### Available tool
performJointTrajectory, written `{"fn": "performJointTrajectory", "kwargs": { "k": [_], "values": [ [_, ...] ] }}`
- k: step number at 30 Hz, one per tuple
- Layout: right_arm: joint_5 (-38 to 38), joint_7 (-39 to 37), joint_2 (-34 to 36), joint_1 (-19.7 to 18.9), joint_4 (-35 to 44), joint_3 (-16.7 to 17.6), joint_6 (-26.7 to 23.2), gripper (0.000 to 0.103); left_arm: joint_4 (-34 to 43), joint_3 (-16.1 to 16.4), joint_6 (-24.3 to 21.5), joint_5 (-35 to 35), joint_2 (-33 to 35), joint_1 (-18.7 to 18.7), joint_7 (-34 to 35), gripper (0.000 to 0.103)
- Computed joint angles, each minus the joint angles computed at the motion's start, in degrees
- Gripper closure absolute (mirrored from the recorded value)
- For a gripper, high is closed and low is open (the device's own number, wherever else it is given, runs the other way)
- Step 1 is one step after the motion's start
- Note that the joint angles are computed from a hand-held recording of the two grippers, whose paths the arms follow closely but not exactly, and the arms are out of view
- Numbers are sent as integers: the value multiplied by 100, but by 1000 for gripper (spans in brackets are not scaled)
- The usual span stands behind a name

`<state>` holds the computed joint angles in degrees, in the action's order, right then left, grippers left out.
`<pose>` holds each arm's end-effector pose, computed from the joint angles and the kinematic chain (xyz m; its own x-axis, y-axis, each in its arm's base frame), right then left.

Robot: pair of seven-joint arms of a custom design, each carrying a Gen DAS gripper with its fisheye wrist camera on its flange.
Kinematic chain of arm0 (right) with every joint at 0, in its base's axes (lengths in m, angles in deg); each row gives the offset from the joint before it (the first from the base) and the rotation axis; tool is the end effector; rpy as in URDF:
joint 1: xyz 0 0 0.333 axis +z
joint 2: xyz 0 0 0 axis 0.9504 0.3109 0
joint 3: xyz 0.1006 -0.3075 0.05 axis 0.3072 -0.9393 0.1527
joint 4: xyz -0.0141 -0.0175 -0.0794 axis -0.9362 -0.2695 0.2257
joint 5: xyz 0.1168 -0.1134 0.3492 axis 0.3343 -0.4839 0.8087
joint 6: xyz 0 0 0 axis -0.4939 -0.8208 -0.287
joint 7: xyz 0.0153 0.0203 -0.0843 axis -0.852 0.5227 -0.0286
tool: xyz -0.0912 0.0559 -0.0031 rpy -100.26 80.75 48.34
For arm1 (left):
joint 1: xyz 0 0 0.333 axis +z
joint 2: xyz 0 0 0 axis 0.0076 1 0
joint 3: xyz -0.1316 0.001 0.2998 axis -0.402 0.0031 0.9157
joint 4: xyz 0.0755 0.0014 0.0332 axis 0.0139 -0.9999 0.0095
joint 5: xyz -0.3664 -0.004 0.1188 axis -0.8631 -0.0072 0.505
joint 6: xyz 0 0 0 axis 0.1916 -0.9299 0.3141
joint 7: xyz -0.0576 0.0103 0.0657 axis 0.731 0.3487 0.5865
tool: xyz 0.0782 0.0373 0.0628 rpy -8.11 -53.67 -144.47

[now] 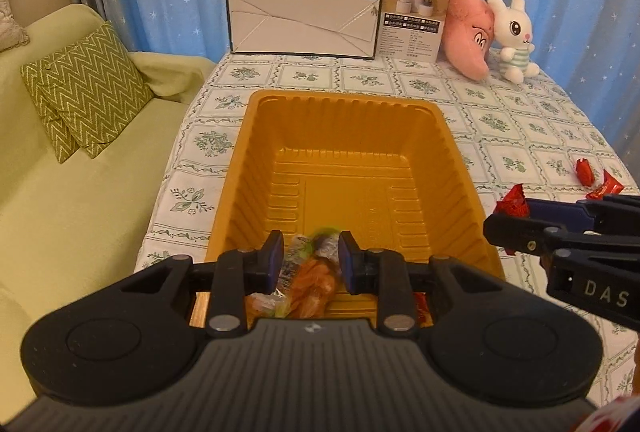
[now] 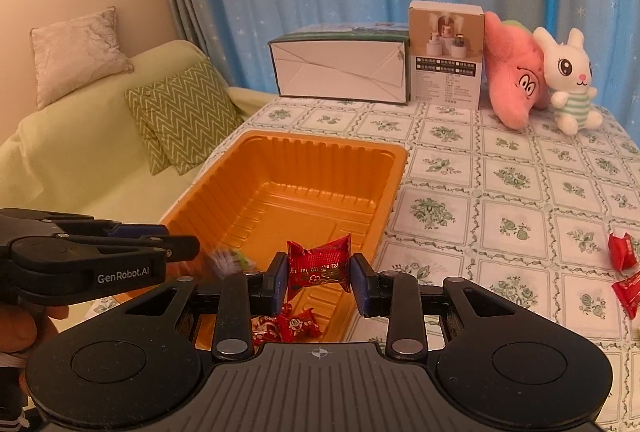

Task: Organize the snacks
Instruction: 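Open both grippers to drop the tube and red candy into the tray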

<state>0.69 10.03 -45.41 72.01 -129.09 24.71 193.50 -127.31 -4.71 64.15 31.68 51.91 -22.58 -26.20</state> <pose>0.7396 0.1230 0.3868 0.7680 -0.6044 -0.2119 -0.5289 -0.4120 -0.7420 0.6449 -0.2994 0.3932 0.4769 -0.8789 0.0058 -0.6482 -0.3561 -0.6731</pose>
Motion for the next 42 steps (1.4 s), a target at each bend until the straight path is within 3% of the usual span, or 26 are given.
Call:
{"fn": "performJointTrajectory", "kwargs": {
  "k": [20,25,30,38,42],
  "values": [
    [-50,161,101,55,206,28,-445,69,-608,-80,25,222,-452,95,-364,77],
    [2,102,133,44,245,64,-521,51,-688,-125,-29,263,-518,137,-423,77],
    [106,114,90,18,211,46,-422,50,-694,-162,-52,294,-530,145,-456,75],
    [221,50,-134,-159,-38,-81,-251,45,-552,-197,28,434,-508,67,-522,49],
    [207,163,-236,-274,-177,-211,-124,43,-256,-218,-41,428,-372,-42,-364,45]
  ]
}}
